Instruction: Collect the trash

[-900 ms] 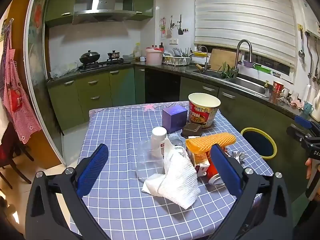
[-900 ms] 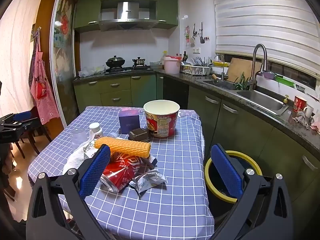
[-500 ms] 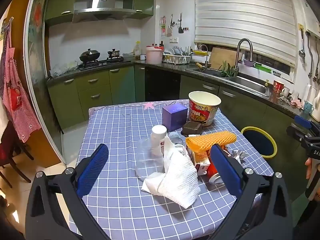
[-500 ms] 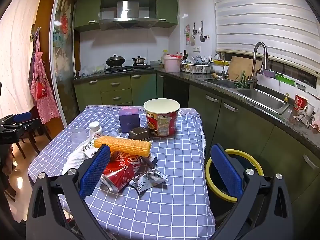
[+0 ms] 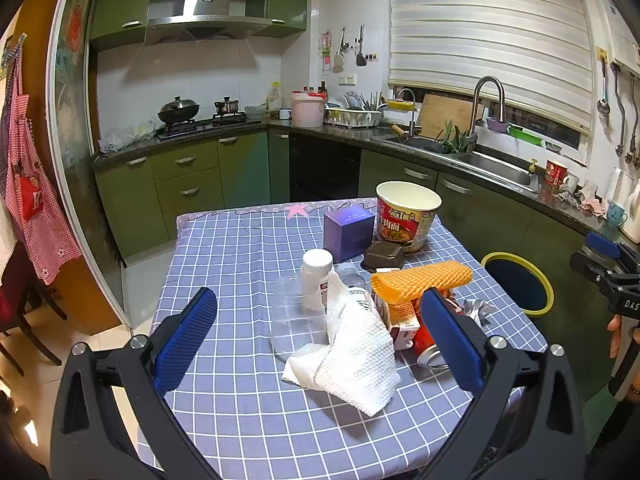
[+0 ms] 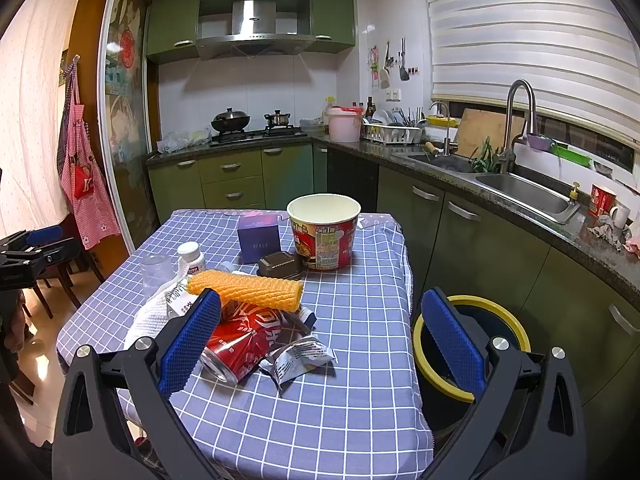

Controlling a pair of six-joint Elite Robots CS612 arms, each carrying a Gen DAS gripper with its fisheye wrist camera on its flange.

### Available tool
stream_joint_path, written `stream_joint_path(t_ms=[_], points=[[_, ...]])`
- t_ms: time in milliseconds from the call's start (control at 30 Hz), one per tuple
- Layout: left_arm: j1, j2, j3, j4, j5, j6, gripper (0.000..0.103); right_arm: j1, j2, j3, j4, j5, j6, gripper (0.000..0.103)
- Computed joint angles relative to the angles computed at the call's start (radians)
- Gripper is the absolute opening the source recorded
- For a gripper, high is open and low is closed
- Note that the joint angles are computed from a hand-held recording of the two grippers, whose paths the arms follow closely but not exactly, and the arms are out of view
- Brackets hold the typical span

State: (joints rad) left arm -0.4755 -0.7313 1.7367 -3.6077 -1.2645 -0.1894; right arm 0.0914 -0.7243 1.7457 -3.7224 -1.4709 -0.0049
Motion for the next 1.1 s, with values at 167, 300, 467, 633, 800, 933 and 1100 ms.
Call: stream_joint_path(t_ms=[167,300,467,633,800,933,1100], points=[[-0.002,0.002,0.000,0.001,0.001,0.000,0.097,0.004,0.010,-0.008,0.001,0.001,0.004,0.099],[-0.005,0.008,0.000,-0.002,0.002,0.000,0.097,0.003,0.009,-0.010,0.008,0.006,0.010,0.099],[-0.005,0.008,0.000,-0.001,0.001,-0.001,0.097,0.004,0.010,-0.010,0.010,0.006,0.011,0.099],[-0.006,0.008,-0.003,0.006,-0.002,0.000,0.097,0.004,0.010,-0.010,0.010,0.006,0.012,0.099],[-0.006,0.010,-0.005,0.007,-0.002,0.000,0.097,0.003,0.010,-0.011,0.011,0.008,0.012,0.099],[-0.006,0.010,-0.005,0.008,-0.002,-0.001,0.097,0.005,0.011,-0.011,0.012,0.007,0.013,0.099],[-0.007,0.012,-0.007,0.009,-0.002,-0.002,0.097,0.006,0.013,-0.012,0.015,0.006,0.014,0.099]])
